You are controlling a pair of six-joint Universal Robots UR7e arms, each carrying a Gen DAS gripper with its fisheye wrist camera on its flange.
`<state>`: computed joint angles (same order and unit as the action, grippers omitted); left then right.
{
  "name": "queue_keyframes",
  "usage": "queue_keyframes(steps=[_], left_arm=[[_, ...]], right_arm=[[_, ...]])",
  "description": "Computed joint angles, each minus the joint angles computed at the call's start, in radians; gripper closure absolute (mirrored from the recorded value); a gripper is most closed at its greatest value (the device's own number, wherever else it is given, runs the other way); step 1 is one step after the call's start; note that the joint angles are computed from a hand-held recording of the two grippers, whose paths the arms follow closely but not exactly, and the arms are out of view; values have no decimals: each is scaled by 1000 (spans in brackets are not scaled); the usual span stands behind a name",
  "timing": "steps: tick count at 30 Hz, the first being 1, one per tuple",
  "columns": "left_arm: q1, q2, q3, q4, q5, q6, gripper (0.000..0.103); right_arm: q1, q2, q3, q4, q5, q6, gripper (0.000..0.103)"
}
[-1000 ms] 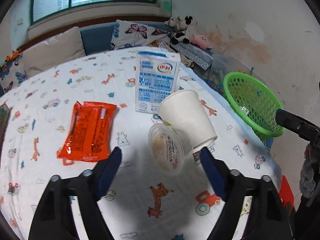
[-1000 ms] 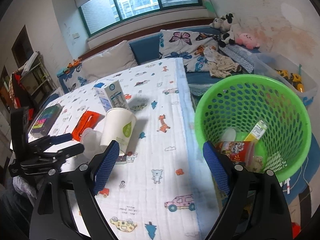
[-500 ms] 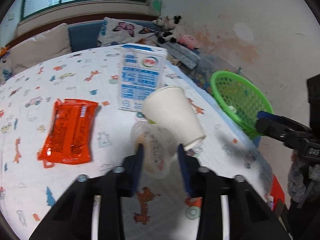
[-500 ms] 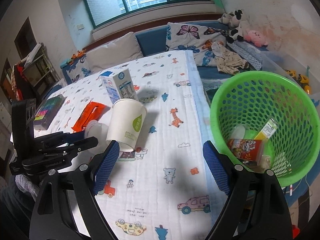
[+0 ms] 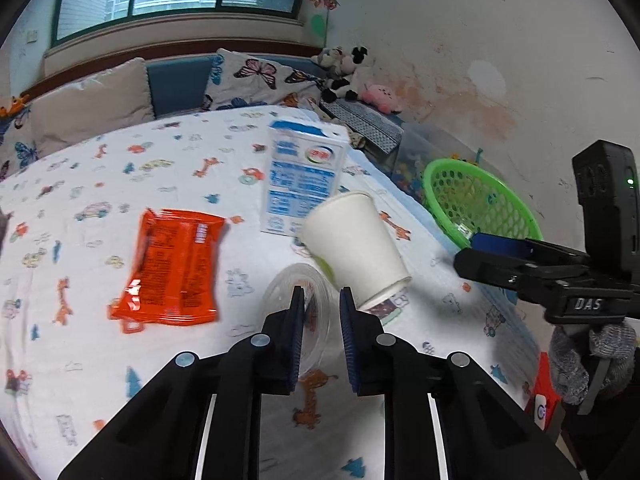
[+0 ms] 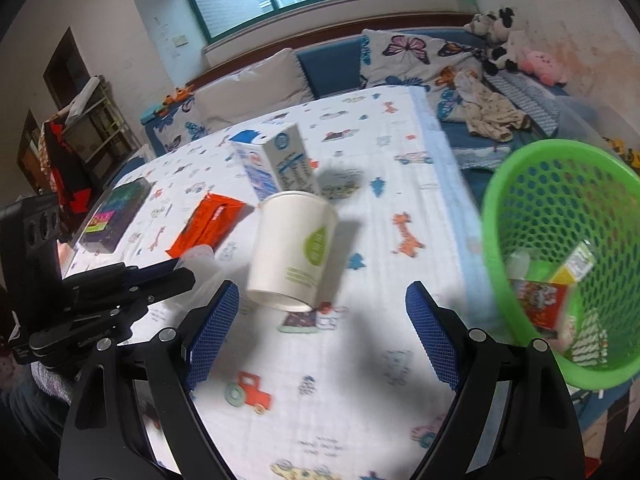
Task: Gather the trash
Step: 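Grasp the white paper cup with right tool while left tool holds clear cup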
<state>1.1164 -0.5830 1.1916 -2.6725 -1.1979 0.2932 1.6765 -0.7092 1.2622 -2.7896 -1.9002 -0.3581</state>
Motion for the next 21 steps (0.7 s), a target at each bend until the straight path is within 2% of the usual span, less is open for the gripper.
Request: queue_keyframes(steps=[4,16,19,21], left_arm=[[2,-20,13,-12,14,-7,86],[3,-60,47,-42,18,1,86],[6,-55,40,-32,16,-5,86],[6,-53,37,-26,16,-7,86]], right_arm=[[6,44,-64,58,12,7,18],[3,196,-289,202,-26,61,18],[-2,213,-317,225,-26,79,24],[-5,215,-324,238,-20,89,33]])
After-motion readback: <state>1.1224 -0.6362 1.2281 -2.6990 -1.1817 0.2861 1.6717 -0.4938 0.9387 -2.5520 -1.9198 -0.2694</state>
